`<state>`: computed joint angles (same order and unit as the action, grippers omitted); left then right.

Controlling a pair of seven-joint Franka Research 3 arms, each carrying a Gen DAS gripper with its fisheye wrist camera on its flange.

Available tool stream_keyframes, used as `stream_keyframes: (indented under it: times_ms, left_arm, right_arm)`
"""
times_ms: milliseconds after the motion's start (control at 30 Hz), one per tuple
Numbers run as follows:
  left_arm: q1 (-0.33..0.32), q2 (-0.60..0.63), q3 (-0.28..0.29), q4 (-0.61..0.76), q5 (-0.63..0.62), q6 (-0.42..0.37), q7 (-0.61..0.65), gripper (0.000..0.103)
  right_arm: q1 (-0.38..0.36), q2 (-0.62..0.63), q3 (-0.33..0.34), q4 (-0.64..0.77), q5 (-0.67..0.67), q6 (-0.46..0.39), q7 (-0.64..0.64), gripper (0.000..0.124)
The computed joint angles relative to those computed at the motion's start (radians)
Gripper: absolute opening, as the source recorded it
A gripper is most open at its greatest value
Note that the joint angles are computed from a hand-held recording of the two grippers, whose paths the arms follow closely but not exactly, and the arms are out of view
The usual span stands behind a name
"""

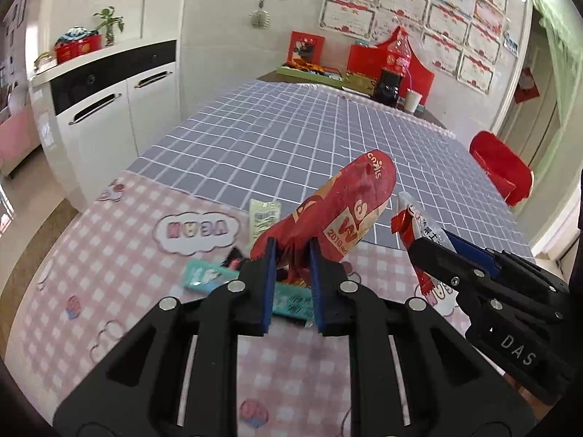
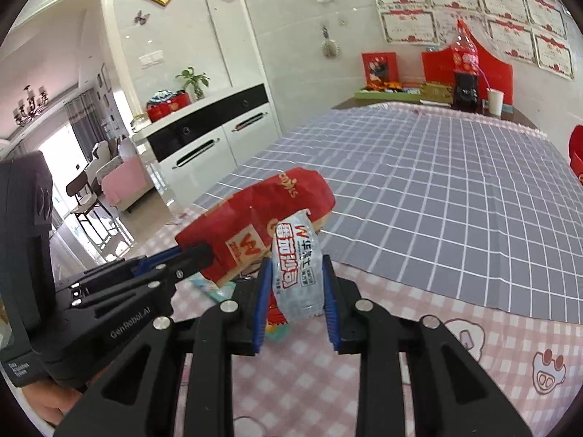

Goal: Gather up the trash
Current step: 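Carry the red snack bag and white wrapper with both tools over the blue bin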

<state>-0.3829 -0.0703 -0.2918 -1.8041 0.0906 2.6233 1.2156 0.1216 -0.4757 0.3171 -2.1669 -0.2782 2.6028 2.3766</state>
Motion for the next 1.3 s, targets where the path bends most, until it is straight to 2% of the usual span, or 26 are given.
stream_keyframes:
  times_ms: [333,633,833,967,1200,1300]
  left_arm:
    - [0.026,-0.235,0.072,-0.213,-0.076,0.042,0.011,0.017]
    - [0.090,-0.455,0.157,-0.402,-0.071,0.026,-0.018,0.017]
    - [0.152,-0.585,0.209,-0.512,-0.046,0.005,-0.028,0.017]
    - [0.208,-0.669,0.245,-0.578,-0.019,-0.021,-0.029,0.017]
    - [0.336,-0.764,0.279,-0.664,0.050,-0.066,-0.037,0.017]
    - [0.369,-0.777,0.299,-0.688,0.055,-0.081,-0.047,0.017]
  right_arm:
    - [0.044,0.104,0.089,0.154,-0.090,-0.028,0.063,0.026]
    - [0.164,0.320,0.137,0.379,-0.243,-0.088,0.134,0.026]
    - [0.286,0.502,0.144,0.574,-0.323,-0.138,0.122,0.026]
    - [0.392,0.662,0.140,0.757,-0.349,-0.191,0.070,0.026]
    - [0.570,0.903,0.102,1.059,-0.333,-0.280,-0.053,0.026]
    - [0.626,0.997,0.086,1.183,-0.289,-0.314,-0.111,0.026]
